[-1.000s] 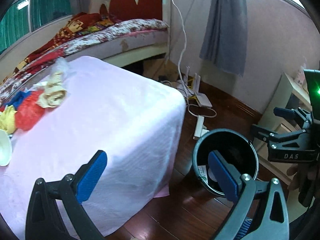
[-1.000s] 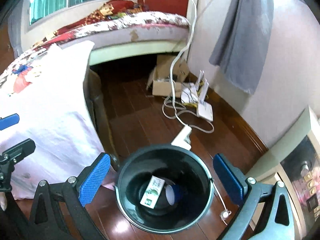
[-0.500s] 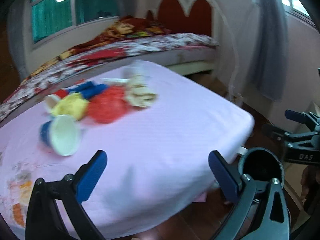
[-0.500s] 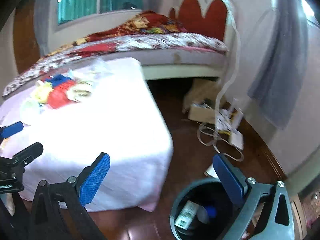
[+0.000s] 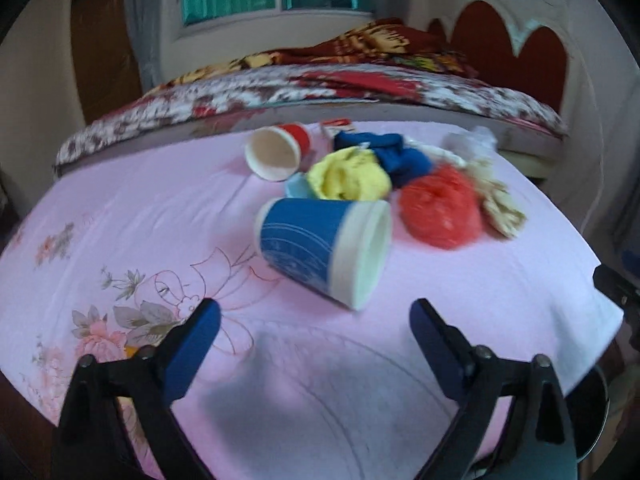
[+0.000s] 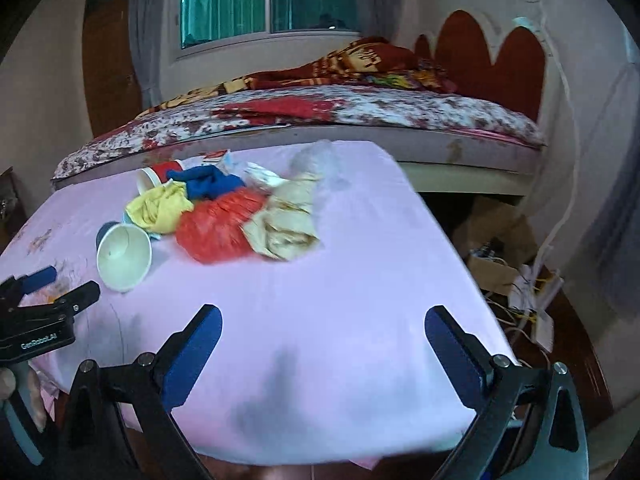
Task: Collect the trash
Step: 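Grasp the blue-and-white cup with the left tool while the right tool grasps the beige paper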
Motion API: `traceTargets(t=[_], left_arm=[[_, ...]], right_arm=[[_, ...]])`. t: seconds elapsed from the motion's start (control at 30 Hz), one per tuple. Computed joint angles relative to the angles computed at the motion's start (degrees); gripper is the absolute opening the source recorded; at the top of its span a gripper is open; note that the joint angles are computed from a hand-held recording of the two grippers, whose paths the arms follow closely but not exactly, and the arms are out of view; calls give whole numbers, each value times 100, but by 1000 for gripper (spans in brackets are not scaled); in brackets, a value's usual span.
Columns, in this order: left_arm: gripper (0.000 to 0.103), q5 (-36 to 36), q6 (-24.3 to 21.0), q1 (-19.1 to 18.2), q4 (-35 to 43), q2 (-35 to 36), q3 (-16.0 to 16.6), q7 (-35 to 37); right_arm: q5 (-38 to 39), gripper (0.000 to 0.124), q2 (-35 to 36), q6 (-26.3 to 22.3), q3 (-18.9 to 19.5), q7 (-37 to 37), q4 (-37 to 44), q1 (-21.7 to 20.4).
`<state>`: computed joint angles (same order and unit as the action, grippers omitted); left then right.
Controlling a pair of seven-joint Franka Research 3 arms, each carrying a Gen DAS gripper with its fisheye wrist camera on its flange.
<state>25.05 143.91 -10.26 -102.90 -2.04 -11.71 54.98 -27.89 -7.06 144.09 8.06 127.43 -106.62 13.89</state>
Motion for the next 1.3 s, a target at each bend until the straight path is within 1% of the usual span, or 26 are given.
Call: traceTargets(t=[0.13,0.2,0.27,0.37,0.4,0.47,0.5,0.53,0.57,0.6,0.63,0.7,0.73,0.87,1.0,1.13,1.3], left_arm=[[82,-311,-26,16,360,398,46,163],[77,-409,-69,13,481,534,60,236],[72,-483,-131,14,507,575,76,283],[65,-677,-166,73,534,616,121,404],[61,-832,-124,108,520,606,130,486],[57,-812,-165,129,546,609,152,530],[52,-923,-173,154,551,613,153,634],[42,-1016,-174,173,564,630,155,706],[36,-1139,-171,198,555,632,155,811],[25,-1274,-194,218,569,648,150,935],[14,-1278,-184,222,598,668,156,947],[8,-1461,28,262,445,566,156,1100],[5,-1415,74,253,420,541,157,1075],[4,-1391,297,250,205,351,157,1159],[4,-1541,496,239,-53,121,157,1259],[4,-1729,651,177,-167,-28,128,1434],[4,-1875,752,24,-291,-206,65,1653]], right_arm=[[95,95,841,-190,-99,-387,891,165],[200,92,1314,-446,-224,-598,1438,294],[357,85,1684,-633,-357,-766,1891,403],[646,83,2247,-869,-541,-1084,2608,523],[748,82,2384,-942,-596,-1183,2797,556],[999,78,2645,-1096,-696,-1378,3164,596],[1110,76,2772,-1209,-745,-1462,3349,623],[1213,70,2922,-1345,-785,-1542,3565,651],[1319,57,2977,-1409,-815,-1609,3642,667],[1419,48,3011,-1443,-839,-1667,3691,674],[1495,40,2996,-1401,-862,-1692,3663,684],[1498,28,2899,-1240,-929,-1666,3501,738],[1507,25,2812,-1146,-944,-1660,3370,747],[1353,24,2321,-750,-989,-1468,2672,792],[1194,23,1778,-415,-919,-1254,1972,731],[924,23,1174,-244,-783,-1018,1286,623],[648,23,404,-130,-537,-729,484,354]])
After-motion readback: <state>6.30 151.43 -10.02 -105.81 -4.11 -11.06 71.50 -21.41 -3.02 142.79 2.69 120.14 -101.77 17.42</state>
